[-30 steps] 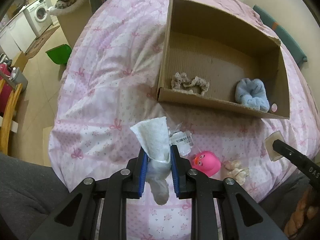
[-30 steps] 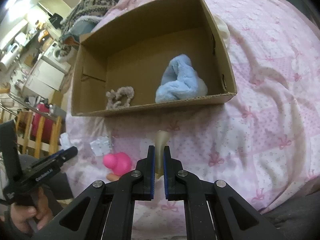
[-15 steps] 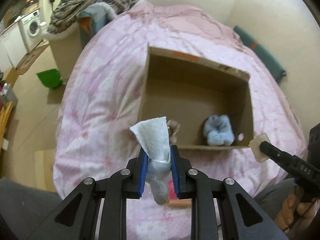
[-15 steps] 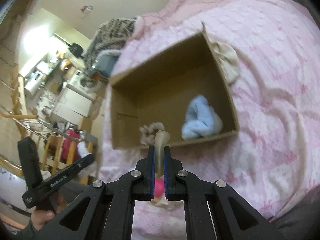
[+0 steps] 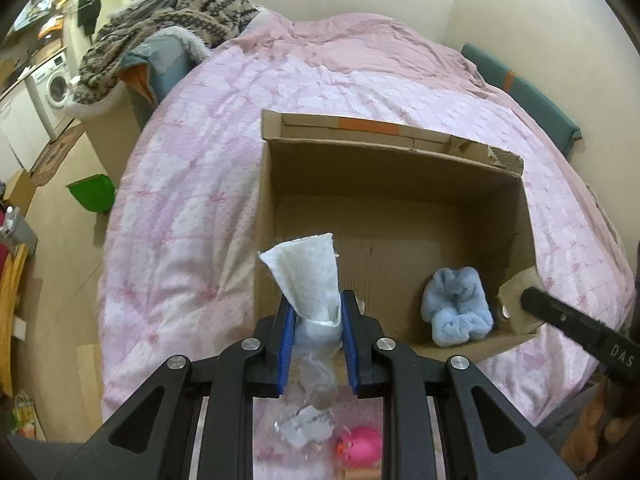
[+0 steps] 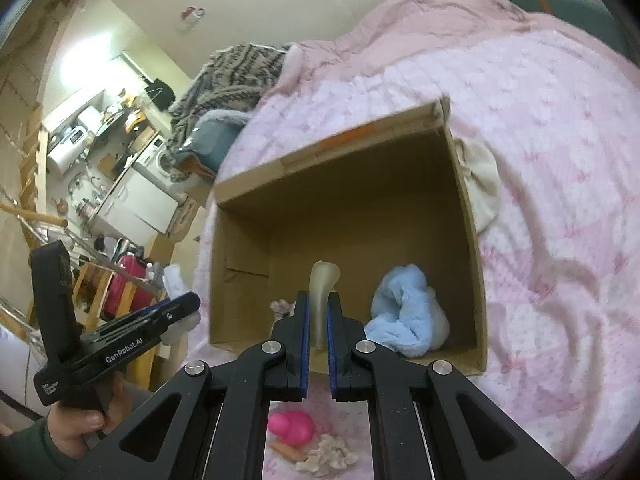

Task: Organize soft objects
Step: 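Carry the white cloth and beige item into the box with both grippers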

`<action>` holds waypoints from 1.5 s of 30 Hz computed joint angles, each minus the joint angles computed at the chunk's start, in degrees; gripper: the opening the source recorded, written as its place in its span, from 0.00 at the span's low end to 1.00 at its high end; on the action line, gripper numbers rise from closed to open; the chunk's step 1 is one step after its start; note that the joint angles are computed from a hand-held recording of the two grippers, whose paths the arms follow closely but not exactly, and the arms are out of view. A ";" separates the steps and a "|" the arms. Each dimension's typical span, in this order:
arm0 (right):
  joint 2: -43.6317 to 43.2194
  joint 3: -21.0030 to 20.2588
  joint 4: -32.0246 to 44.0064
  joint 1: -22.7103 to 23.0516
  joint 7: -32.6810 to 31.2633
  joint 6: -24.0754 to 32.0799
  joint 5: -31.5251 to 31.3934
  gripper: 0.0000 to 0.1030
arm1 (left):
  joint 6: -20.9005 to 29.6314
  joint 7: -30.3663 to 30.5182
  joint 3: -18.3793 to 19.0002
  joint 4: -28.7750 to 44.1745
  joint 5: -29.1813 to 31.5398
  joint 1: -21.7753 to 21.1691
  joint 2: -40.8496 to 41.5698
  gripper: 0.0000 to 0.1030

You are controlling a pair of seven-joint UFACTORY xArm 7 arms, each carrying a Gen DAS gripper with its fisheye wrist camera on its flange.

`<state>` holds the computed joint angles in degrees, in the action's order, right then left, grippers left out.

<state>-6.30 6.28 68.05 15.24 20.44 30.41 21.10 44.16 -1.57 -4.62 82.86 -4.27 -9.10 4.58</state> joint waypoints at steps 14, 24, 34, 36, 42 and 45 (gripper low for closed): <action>3.86 1.27 2.29 0.15 2.65 4.11 -7.07 0.09 | 0.92 1.19 -0.22 -1.20 -1.49 -0.07 2.02 0.20; 5.03 1.14 3.09 -0.18 3.91 6.90 -8.63 0.09 | -0.84 2.59 -0.32 -2.52 -2.41 -0.10 0.85 0.20; 5.38 1.17 3.29 -0.23 4.24 6.62 -8.49 0.10 | -1.07 3.17 -0.37 -2.71 -2.95 -0.19 0.70 0.21; 5.35 1.13 3.24 -0.25 4.09 6.49 -8.03 0.11 | -1.74 3.21 -0.44 -3.19 -2.54 -0.37 0.34 0.23; 4.68 1.10 2.47 -0.21 2.51 5.53 -6.61 0.13 | -2.69 4.68 -0.60 -3.59 -3.93 -0.45 -0.12 0.23; 4.43 1.15 2.28 -0.11 2.28 4.56 -6.09 0.20 | -2.53 4.71 -0.57 -3.45 -3.89 -0.51 -0.08 0.25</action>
